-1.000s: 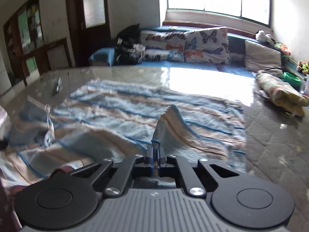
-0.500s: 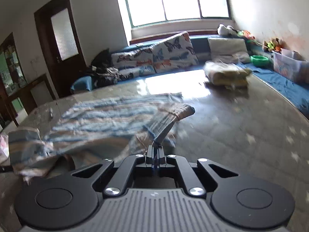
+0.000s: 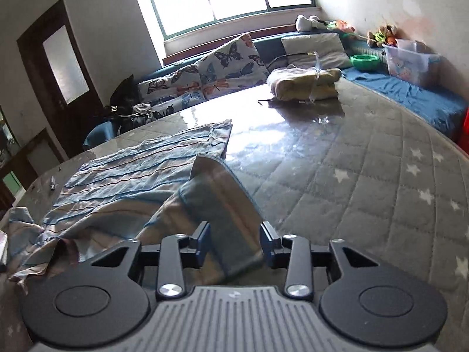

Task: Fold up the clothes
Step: 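Hold the towel with both tools and spread it flat across the mattress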

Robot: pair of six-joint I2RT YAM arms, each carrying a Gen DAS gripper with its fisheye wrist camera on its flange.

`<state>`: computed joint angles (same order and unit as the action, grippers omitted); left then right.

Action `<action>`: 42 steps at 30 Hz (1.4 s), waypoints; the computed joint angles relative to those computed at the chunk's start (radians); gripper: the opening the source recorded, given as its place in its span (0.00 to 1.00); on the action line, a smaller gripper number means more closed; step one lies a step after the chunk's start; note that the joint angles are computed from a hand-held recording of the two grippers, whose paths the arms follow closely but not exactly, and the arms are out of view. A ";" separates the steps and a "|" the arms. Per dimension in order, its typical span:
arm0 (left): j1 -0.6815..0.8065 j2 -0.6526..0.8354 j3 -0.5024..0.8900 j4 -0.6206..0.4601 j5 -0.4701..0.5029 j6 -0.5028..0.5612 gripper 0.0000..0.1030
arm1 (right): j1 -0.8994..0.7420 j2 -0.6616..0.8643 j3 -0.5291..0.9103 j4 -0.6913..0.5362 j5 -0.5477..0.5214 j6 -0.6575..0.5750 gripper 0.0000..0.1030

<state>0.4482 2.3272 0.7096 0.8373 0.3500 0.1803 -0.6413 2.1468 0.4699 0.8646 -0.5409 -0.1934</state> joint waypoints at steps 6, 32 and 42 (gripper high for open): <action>-0.025 0.018 0.101 -0.050 -0.051 -0.045 0.60 | 0.052 0.086 0.087 -0.014 0.089 -0.019 0.45; -0.036 0.172 0.290 -0.122 -0.045 0.078 0.48 | 0.019 0.032 0.018 0.008 -0.022 -0.018 0.35; -0.034 0.167 0.215 -0.018 -0.056 0.111 0.05 | 0.066 0.086 0.017 0.025 0.022 -0.058 0.43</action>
<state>0.4142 2.4937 0.9245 0.8192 0.2944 0.2908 -0.5756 2.2330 0.4867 0.8901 -0.5192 -0.2513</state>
